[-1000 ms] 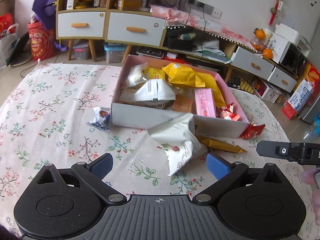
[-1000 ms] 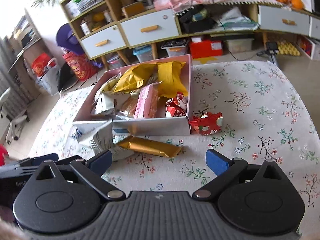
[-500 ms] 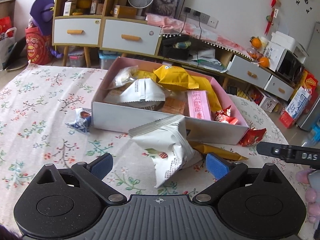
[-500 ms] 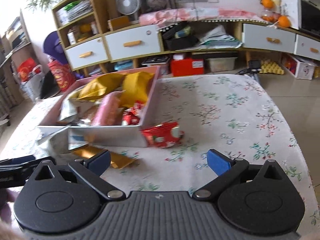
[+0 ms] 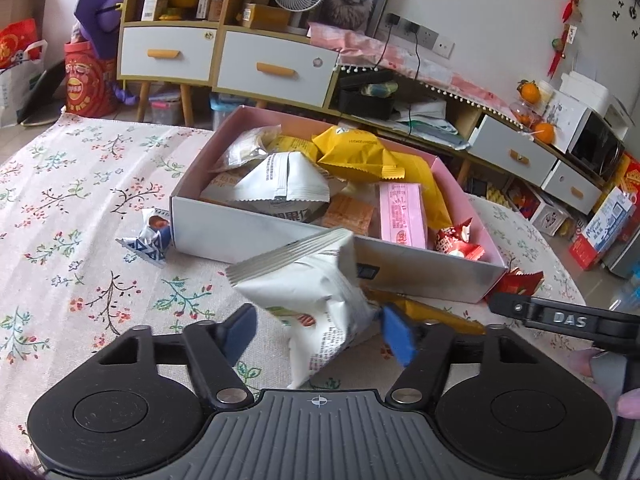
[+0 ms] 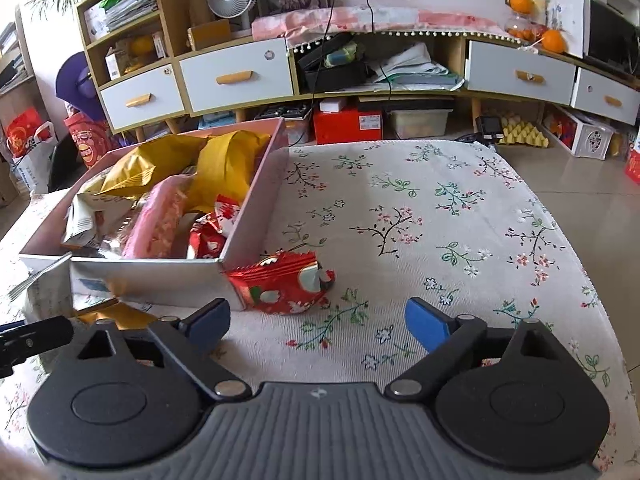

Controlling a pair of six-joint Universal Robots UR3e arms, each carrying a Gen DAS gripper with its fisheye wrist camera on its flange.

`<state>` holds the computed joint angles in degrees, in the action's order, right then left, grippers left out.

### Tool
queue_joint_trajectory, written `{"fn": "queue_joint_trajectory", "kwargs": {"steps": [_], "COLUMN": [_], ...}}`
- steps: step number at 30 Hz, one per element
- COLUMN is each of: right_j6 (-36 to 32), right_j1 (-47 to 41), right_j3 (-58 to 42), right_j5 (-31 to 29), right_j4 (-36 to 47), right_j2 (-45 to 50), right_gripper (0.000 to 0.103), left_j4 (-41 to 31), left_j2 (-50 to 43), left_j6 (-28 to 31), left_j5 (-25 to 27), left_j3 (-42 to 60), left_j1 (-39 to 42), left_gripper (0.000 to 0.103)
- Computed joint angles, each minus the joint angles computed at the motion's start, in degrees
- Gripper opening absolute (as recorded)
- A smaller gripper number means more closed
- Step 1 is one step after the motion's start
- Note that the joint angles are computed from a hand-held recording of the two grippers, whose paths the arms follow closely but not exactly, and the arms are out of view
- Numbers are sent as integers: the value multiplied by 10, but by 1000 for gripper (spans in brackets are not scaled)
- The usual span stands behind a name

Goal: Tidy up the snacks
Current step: 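Withdraw both tools toward the white packet and red candy pack on the table, then grasp the large white packet with the left tool while the right tool grasps the red candy pack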

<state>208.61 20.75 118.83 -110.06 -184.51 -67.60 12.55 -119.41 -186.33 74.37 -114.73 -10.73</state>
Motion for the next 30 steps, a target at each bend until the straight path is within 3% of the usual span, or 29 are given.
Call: {"fn": "queue_joint_trajectory", "kwargs": {"steps": [4,7,11,14,30], "right_j6": [-2,-20,-43,-51,-85], "right_j1": [-3,1,9,10,11], "right_j3": [-11,-20,-28,-30,-34], "right_j5": [8,6,9,16,15], "right_j4": [4,7,11,13,14], "right_j2": [10,17,19,16,15], "right_gripper": [80,77,64,57,30], "left_j4": [-9,-17,-27,-36,-57], "left_j2": [1,4,7,11,26], "left_j6": [-5,-6,-6,-6,10], "left_j5": [-6,-8,-9,-23,-11], "left_j3": [4,4,7,7,9], "left_j1": [2,3,6,10,2], "left_gripper": [57,55,52,39,33]}}
